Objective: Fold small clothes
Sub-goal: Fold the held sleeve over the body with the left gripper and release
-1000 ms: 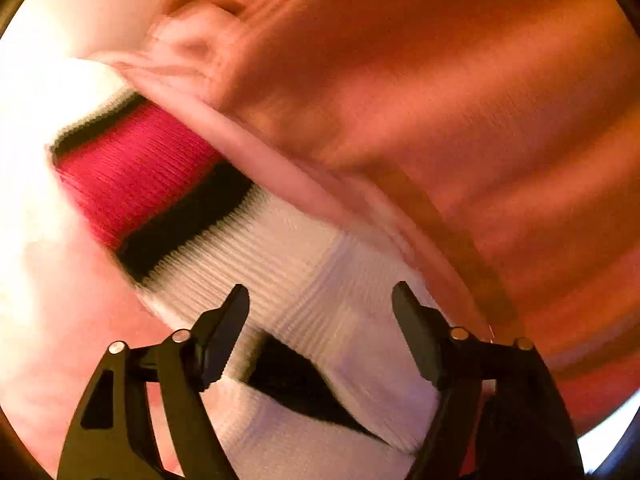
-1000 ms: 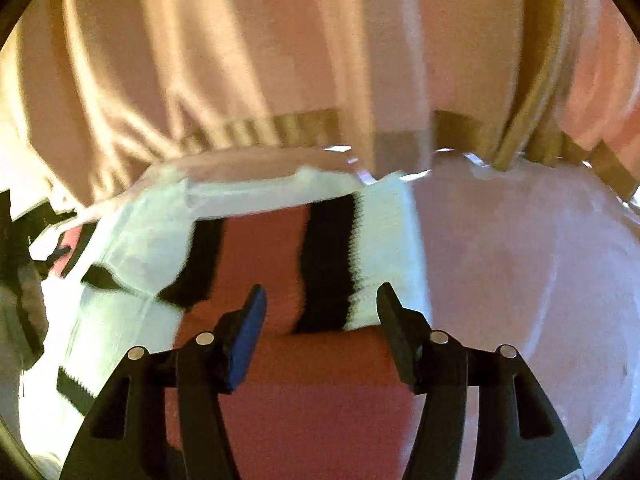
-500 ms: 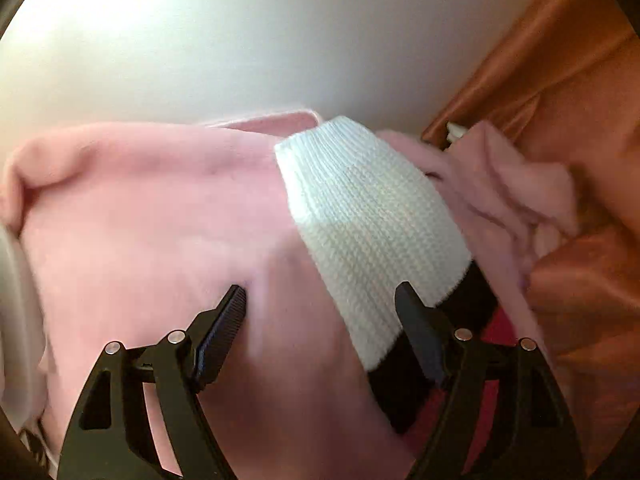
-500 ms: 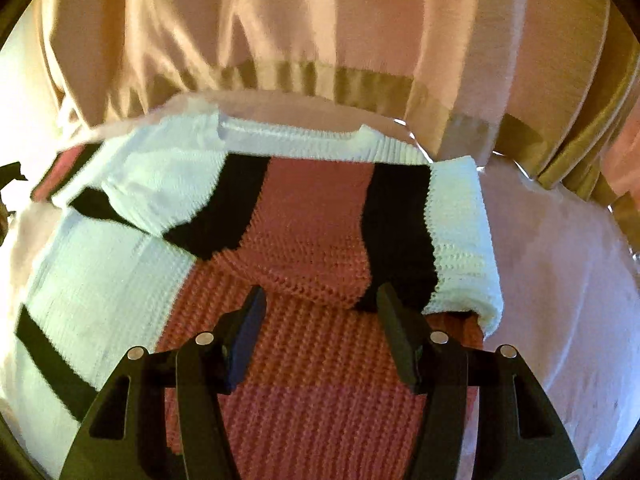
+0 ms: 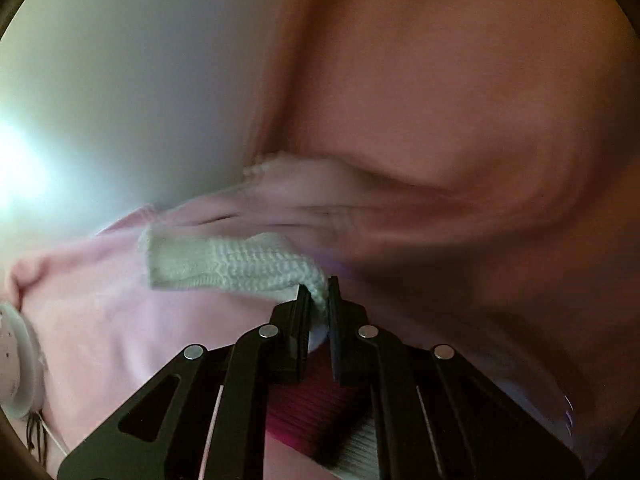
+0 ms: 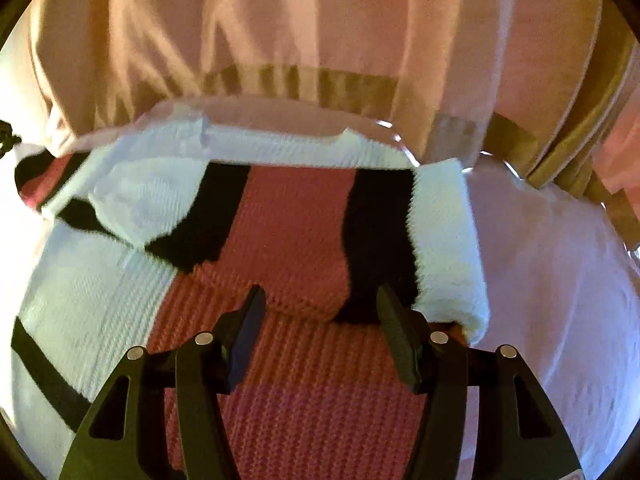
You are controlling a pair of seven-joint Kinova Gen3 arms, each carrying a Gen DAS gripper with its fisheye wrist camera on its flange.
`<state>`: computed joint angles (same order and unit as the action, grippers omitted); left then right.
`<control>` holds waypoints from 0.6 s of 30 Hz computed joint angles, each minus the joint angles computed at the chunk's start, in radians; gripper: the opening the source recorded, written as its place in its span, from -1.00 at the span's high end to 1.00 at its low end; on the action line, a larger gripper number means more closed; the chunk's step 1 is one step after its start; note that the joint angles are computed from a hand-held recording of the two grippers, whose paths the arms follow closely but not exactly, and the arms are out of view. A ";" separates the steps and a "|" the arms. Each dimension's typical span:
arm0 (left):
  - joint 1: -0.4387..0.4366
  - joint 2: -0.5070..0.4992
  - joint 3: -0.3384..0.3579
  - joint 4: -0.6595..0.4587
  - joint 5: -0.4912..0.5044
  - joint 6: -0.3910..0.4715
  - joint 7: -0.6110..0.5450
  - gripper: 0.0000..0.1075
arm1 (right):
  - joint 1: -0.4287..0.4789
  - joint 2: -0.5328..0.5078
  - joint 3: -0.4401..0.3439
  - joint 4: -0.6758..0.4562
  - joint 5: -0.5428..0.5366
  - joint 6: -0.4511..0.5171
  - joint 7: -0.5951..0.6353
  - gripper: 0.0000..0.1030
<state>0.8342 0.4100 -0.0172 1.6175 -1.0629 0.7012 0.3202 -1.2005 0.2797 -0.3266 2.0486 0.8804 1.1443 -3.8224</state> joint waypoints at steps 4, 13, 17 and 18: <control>0.052 0.059 0.185 -0.182 0.027 0.054 -0.163 0.87 | -0.008 -0.036 -0.010 0.004 -0.022 0.067 -0.021 -0.14; 0.150 0.397 0.404 -0.533 0.237 0.252 -0.476 -0.04 | 0.046 -0.155 -0.062 0.098 -0.048 0.021 -0.135 -0.21; 0.262 0.338 0.232 -0.449 0.330 0.244 -0.427 -0.34 | 0.071 -0.176 -0.078 0.115 -0.014 -0.040 -0.132 -0.23; 0.294 0.323 0.189 -0.423 0.331 0.235 -0.406 -0.41 | 0.088 -0.172 -0.086 0.115 0.004 -0.064 -0.123 -0.23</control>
<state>1.1283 0.7327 0.1720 1.1945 -0.7320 0.9362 -0.0858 -1.1124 0.1076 -0.4124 2.1638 0.8843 1.0799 -3.9458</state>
